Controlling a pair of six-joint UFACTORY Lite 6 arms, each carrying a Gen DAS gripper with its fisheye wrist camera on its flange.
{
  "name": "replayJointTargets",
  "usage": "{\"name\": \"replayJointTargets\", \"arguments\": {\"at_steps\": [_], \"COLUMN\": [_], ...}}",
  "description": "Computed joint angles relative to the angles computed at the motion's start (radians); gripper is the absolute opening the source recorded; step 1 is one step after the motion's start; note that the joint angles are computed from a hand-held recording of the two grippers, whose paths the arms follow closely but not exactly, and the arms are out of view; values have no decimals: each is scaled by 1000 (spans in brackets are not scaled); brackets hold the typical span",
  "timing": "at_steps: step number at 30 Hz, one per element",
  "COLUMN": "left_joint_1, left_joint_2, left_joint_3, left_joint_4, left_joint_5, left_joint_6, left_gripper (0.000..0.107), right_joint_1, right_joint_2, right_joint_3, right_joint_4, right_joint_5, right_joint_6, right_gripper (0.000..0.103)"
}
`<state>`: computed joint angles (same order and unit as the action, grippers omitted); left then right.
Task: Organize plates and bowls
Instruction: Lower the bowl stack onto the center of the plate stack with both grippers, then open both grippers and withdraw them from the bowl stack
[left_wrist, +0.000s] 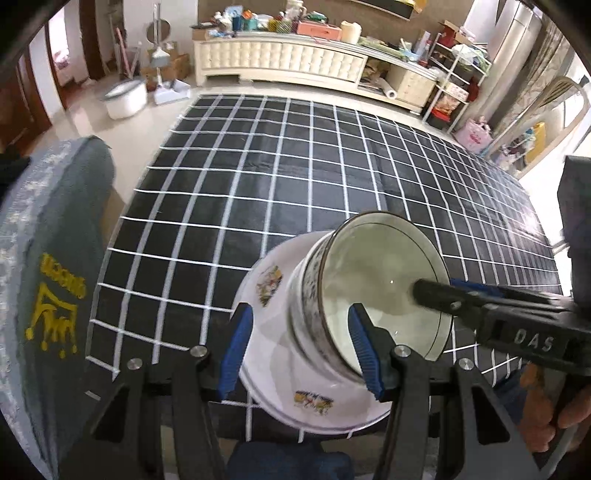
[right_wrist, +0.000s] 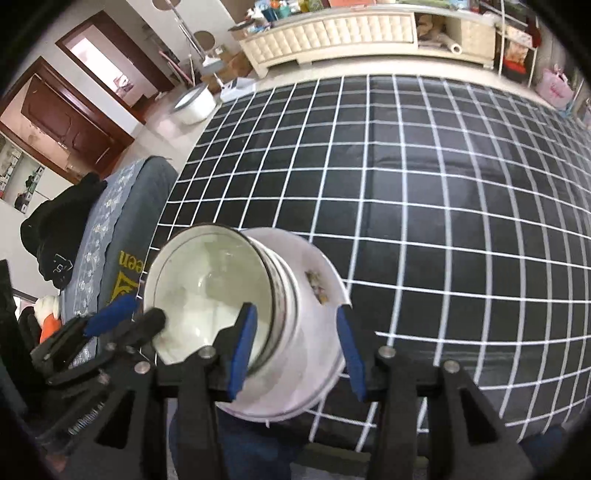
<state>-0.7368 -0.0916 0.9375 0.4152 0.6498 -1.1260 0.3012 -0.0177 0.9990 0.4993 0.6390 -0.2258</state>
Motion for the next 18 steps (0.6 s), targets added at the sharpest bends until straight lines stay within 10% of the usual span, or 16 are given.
{"name": "replayJointTargets", "arguments": {"at_steps": [18], "left_joint_1": [-747], "left_joint_2": [73], "left_joint_3": [371], "left_joint_4": [440], "left_joint_5": [730], "left_joint_6": [-567], "left_gripper": [52], "right_joint_1": [26], "right_joint_2": [-917], "right_joint_3": [-278], "right_joint_4": [-446], "right_joint_5": [187], "right_joint_6": [323], "right_gripper": [77]}}
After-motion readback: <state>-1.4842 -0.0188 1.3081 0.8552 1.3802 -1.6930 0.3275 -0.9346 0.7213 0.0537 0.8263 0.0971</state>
